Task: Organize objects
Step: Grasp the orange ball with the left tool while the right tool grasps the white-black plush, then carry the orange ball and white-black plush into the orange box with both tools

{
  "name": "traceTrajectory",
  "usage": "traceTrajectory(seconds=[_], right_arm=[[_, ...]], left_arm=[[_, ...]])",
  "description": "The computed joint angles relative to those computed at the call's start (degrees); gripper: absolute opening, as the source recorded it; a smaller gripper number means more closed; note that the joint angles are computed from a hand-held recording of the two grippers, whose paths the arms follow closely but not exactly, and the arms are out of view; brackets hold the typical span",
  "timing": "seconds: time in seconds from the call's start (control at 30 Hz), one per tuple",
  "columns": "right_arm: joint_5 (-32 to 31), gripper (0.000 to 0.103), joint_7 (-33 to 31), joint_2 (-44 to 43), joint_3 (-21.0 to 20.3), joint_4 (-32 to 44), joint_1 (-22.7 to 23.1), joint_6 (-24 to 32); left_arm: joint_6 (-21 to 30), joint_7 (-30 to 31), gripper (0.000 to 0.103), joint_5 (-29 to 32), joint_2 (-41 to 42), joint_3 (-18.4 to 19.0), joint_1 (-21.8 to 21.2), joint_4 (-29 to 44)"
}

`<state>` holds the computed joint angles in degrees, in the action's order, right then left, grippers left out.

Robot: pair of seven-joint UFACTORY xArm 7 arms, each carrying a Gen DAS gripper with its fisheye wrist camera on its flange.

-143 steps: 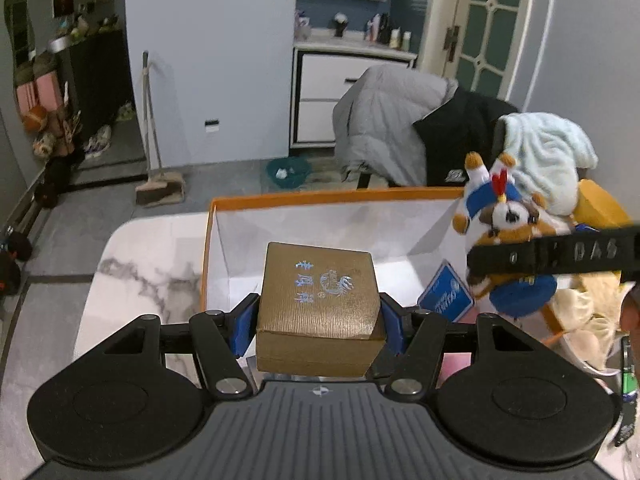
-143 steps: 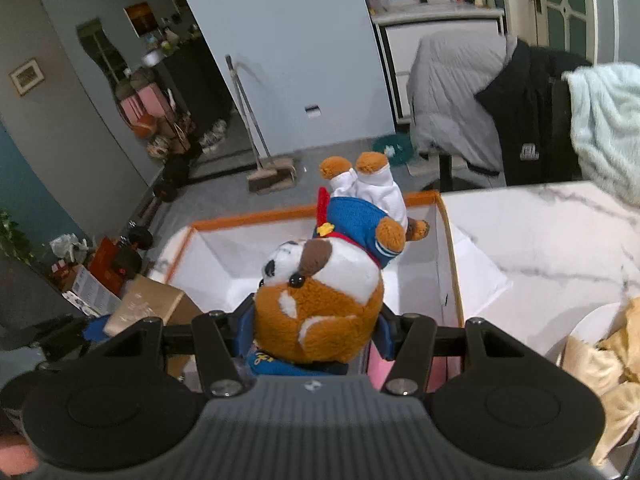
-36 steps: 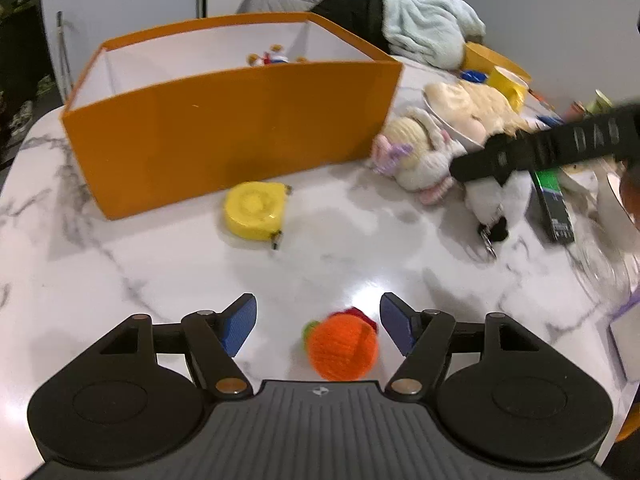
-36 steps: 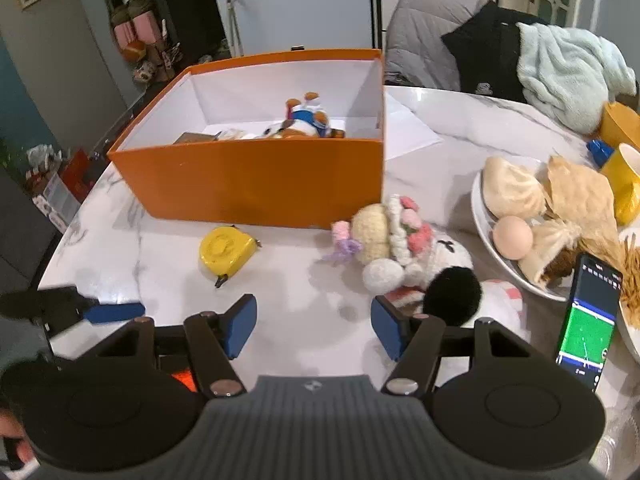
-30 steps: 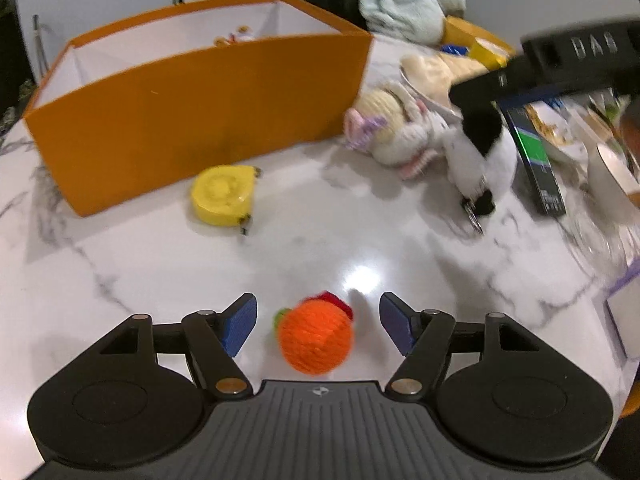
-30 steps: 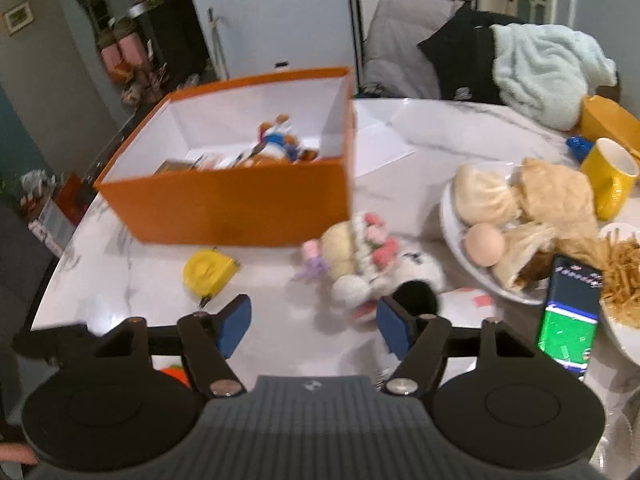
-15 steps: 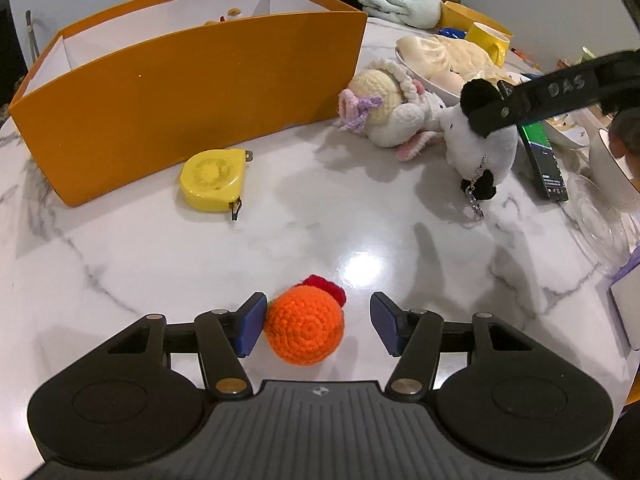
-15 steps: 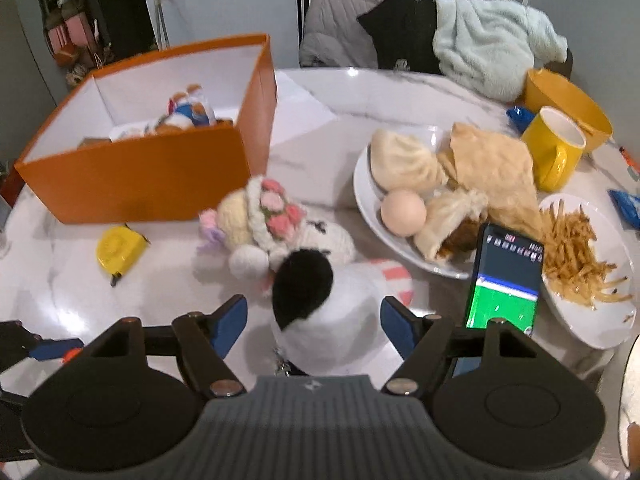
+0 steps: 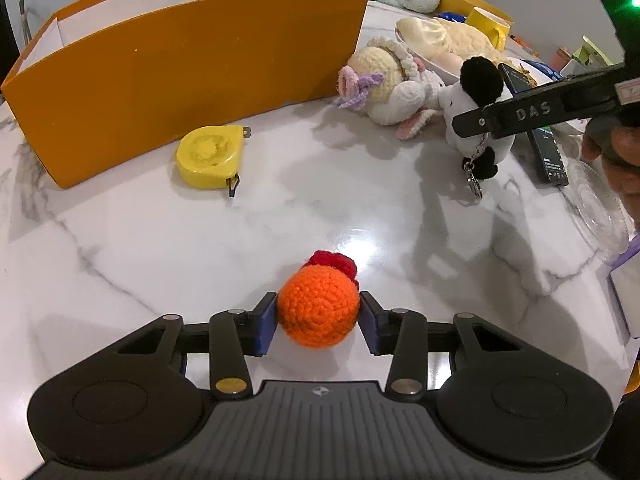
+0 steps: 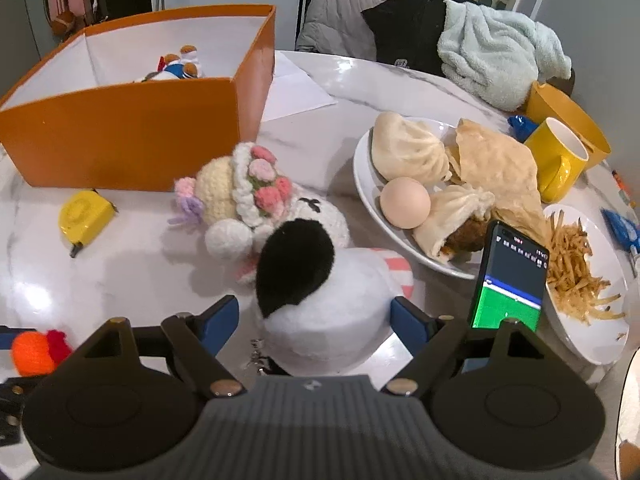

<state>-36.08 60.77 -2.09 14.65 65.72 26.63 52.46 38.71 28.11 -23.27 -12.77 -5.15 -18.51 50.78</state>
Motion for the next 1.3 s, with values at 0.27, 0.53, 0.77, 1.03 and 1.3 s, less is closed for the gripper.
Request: traceTrajectory(seconds=[0.27, 0.53, 0.77, 1.03, 1.3], right_arm=[[-2.3, 0.08, -2.0, 1.8, 0.0, 1.3, 1.0, 3.2], [4.5, 0.076, -4.0, -1.0, -0.2, 0.5, 0.4, -0.6], [11.5, 0.076, -12.6, 0.4, 1.3, 3.8, 2.3, -1.1], [15.7, 0.076, -18.4, 1.7, 1.7, 5.6, 4.5, -2.8], [16.5, 0.076, -19.8, 3.0, 1.7, 6.4, 5.6, -3.0]], left_arm=[[-1.3, -0.1, 0.049, 0.2, -0.7, 0.0, 0.0, -0.6], [-2.2, -0.4, 0.048, 0.5, -0.5, 0.4, 0.4, -0.7], [-2.4, -0.9, 0.048, 1.4, -0.2, 0.4, 0.8, -0.9], [-2.4, -1.3, 0.048, 1.7, -0.3, 0.4, 0.8, -1.0], [-2.5, -1.2, 0.048, 1.7, -0.2, 0.4, 0.8, -1.1]])
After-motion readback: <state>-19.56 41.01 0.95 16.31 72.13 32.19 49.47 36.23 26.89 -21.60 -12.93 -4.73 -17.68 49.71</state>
